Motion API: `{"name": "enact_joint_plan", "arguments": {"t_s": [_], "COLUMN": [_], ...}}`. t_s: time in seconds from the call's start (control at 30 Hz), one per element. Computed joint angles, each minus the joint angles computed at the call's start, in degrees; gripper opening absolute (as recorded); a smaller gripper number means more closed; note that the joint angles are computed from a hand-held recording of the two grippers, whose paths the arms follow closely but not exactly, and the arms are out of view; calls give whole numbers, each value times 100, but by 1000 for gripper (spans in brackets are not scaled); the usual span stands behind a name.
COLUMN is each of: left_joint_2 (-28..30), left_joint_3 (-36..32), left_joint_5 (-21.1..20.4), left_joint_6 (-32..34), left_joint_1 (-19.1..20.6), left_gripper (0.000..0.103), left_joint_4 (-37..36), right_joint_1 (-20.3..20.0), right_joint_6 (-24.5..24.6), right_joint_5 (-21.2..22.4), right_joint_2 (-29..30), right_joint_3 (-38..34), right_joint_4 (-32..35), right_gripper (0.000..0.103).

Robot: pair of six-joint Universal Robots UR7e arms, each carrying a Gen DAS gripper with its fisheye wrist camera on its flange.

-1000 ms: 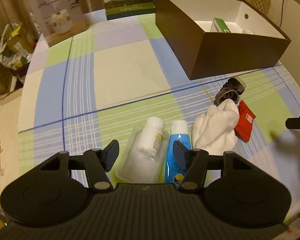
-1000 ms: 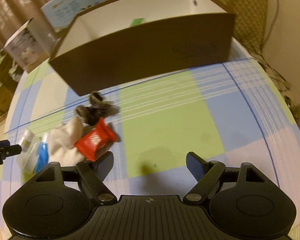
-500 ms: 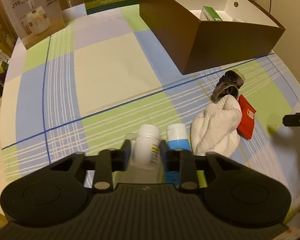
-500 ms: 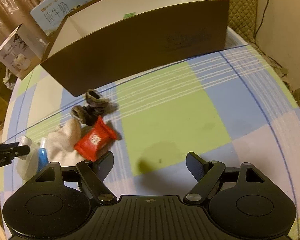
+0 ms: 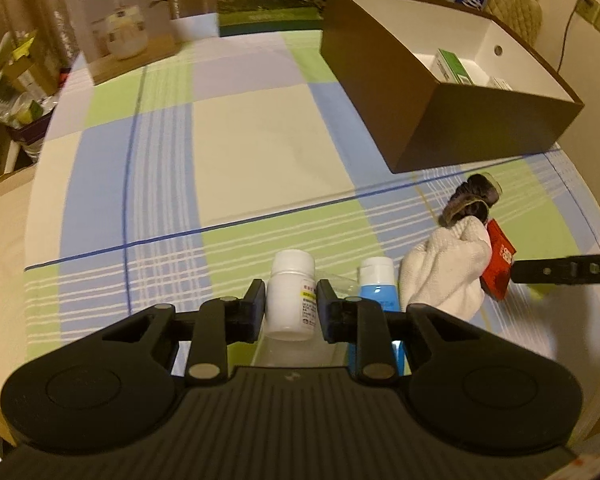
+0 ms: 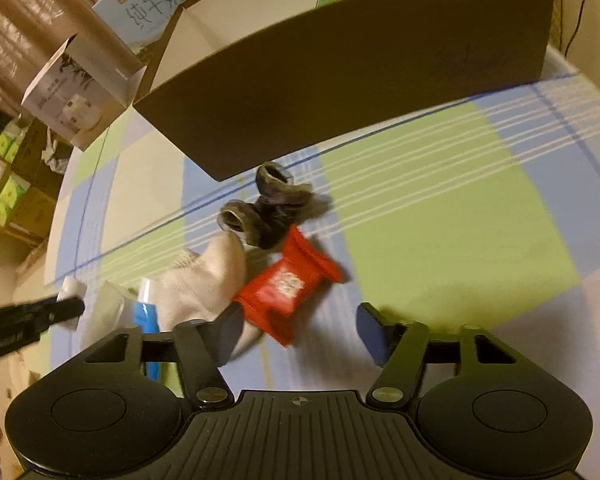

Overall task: Organize objects
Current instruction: 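Grasp white pill bottle with left tool while right tool grasps red candy packet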

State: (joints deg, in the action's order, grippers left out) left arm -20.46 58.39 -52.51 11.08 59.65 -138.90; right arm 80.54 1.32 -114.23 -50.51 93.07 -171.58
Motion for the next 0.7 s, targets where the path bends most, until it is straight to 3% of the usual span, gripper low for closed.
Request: {"name": "enact_joint_plan", "arguments": {"t_s": [0.17, 0.33, 0.5, 0.6, 0.7], "left_joint_2": [-148, -262, -344, -373, -388], "left_joint_3": [172, 317, 430, 479, 525], "left_joint_5": [129, 211, 243, 229, 195], "left_joint_6": [-134, -235, -346, -369, -376], "left_joint_1": [14, 42, 53, 44, 20], "left_gripper": [23, 23, 23, 23, 23], "left_joint_4": [-149, -228, -233, -252, -268], "right_joint_1": [-11, 71, 254, 268, 262], "right_joint_6": [422, 328, -800, -1297, -1603], "right_joint_5": [-27, -414, -1015, -1057, -1089], "right_joint_2": [236, 554, 866, 847, 797], "right_joint_3": [-310, -731, -984, -878, -712], "right_joint_4": [-32, 176, 83, 12, -159], "right_gripper": [44, 40, 34, 26, 26]}}
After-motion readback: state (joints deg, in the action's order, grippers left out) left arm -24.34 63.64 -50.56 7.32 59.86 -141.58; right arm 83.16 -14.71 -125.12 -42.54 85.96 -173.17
